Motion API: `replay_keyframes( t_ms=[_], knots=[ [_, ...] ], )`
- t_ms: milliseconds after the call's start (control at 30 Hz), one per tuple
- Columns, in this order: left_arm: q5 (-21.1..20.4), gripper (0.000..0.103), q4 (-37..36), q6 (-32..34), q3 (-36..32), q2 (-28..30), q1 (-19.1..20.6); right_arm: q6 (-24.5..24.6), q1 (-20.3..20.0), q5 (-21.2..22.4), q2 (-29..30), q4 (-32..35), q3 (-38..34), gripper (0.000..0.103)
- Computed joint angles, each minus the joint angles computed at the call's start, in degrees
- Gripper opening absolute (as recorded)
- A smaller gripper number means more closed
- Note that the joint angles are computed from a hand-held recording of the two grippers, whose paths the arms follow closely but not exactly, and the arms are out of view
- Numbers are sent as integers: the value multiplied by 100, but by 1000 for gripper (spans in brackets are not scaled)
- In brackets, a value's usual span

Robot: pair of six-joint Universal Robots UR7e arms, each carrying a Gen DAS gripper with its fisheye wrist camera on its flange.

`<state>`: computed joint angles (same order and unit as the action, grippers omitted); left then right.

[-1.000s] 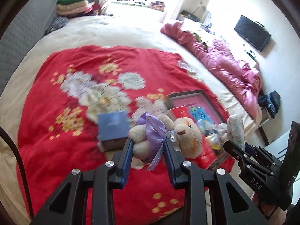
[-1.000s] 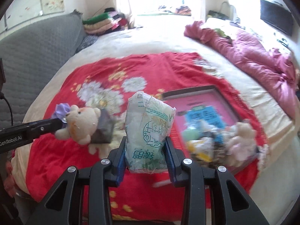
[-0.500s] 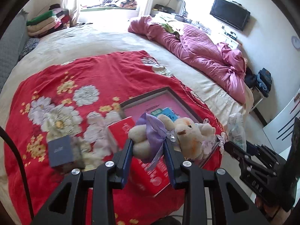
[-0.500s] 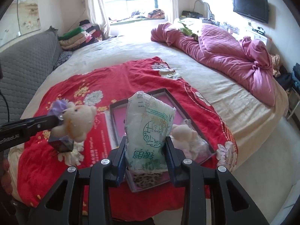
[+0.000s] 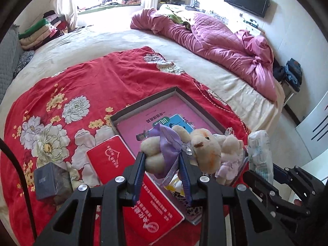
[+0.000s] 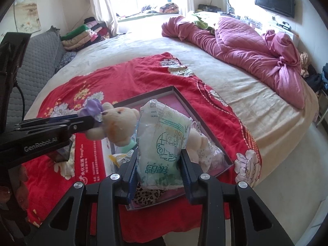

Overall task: Organize soft objects
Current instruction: 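Lower the bear into the tray and open the left tool while the right tool releases the wipes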

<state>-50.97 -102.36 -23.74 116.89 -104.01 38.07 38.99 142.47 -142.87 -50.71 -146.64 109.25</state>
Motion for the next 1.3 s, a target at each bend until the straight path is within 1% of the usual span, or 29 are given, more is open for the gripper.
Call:
replay_keyframes(
  t_ms=[200,367,600,667,700,800,833,867,900,967,1000,1067,1133,1300],
  knots=[
    [14,33,-220,234,86,289,198,-177,-215,222,117,-319,81,38],
    [-9,33,-361,370,130,514,418,-173,-389,419,314,-279,48,38],
    [-89,34,-561,479,89,748,686,-114,-592,451,551,-413,53,39],
    [-116,35,-579,484,76,763,725,-117,-648,486,600,-543,78,42],
    [-141,35,-574,476,63,773,747,-164,-680,519,627,-705,110,46],
    [-265,35,-566,448,20,787,849,-222,-713,596,665,-854,139,51],
    [-295,35,-555,450,7,790,880,-259,-699,582,667,-925,160,57],
    [-342,35,-580,462,3,778,907,-315,-691,611,666,-975,164,60],
    [-394,37,-623,476,5,753,929,-355,-683,642,653,-1018,182,60],
    [-393,45,-647,510,17,715,923,-425,-636,604,624,-1096,213,67],
    [-373,51,-641,515,23,691,907,-463,-613,583,615,-1152,232,69],
    [-437,54,-673,524,21,659,908,-451,-573,532,586,-1114,243,71],
    [-369,58,-588,495,6,649,880,-373,-558,534,552,-989,240,72],
    [-325,65,-532,497,20,492,780,-283,-466,471,474,-814,266,73]
  ],
)
